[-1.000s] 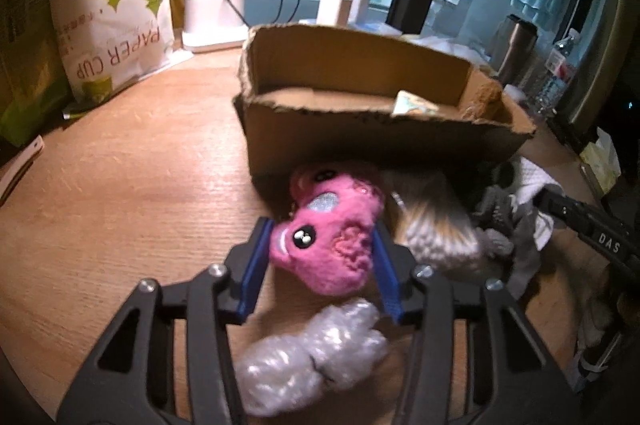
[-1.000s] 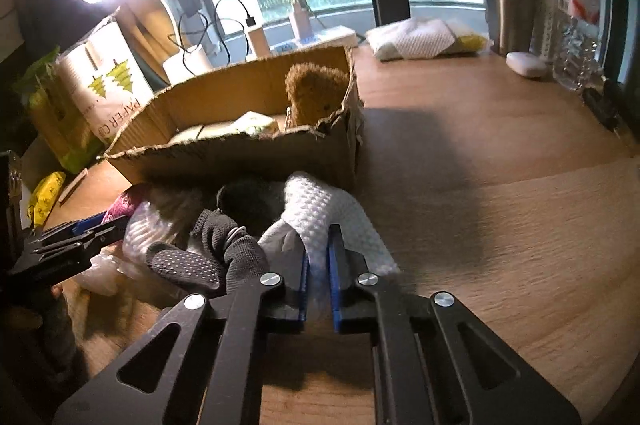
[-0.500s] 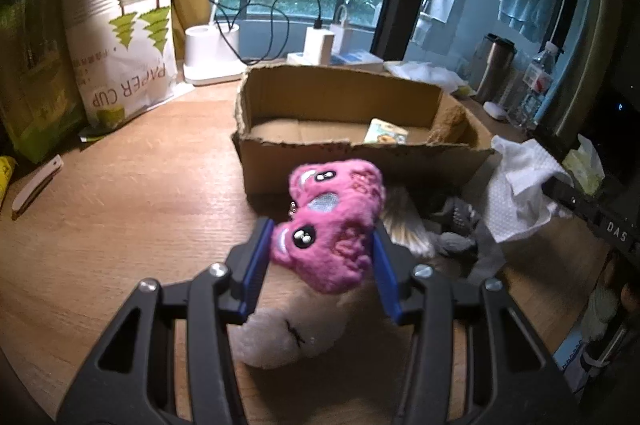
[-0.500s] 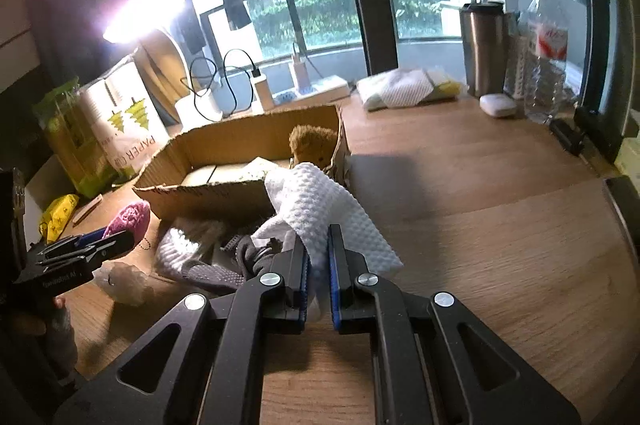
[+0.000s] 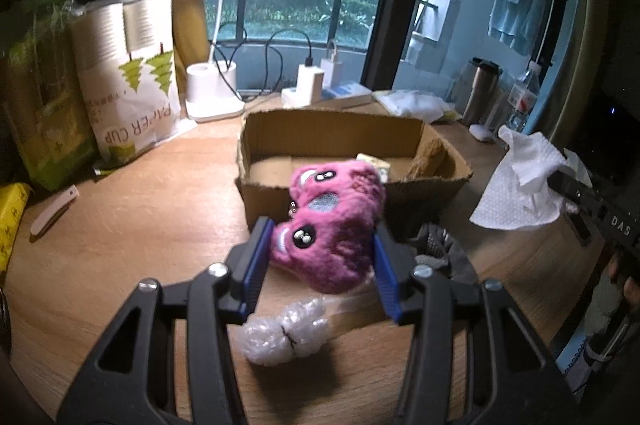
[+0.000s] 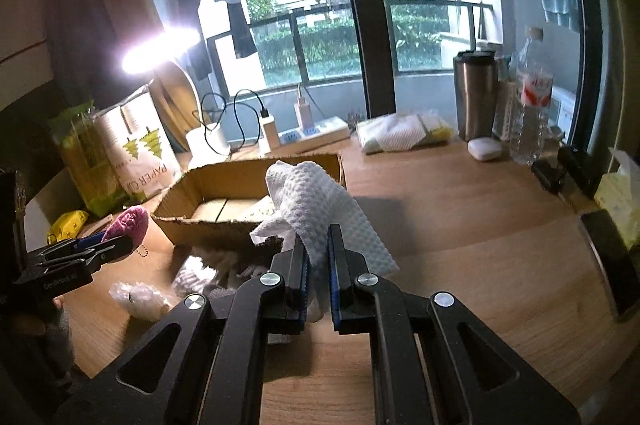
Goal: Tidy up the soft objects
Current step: 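Lift the pink plush with the left tool while the right tool lifts the white cloth toward the box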
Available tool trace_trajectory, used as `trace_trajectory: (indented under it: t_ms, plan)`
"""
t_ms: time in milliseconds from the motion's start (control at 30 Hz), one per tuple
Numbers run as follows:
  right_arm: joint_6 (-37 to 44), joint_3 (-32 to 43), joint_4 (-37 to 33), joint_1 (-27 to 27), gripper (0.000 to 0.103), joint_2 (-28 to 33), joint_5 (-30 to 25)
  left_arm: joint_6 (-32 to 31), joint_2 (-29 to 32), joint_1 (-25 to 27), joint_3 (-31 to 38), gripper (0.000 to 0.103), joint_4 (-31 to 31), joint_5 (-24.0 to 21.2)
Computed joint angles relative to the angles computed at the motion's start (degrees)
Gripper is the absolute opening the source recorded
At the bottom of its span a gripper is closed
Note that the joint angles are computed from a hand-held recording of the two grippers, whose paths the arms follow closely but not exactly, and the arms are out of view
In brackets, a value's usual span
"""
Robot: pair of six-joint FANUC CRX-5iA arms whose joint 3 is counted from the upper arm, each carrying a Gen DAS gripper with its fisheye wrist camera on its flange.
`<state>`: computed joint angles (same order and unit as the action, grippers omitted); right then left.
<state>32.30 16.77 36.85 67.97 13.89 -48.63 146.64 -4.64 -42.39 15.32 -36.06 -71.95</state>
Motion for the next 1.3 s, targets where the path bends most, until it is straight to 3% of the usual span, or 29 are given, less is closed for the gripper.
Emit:
trace_trajectory:
  t_ms: [600,1300]
  plan:
    - [6.9,9.9,-0.9,0.2,0.009,5.4,0.0,-2.0,-1.5,1.9,0.8,0.049,-1.6,2.6]
    - [23.4,40.6,-13.2,-0.1,0.009,24.1,-8.4,-5.4,-2.8,11.5,-3.6,0.049,3.9,11.1]
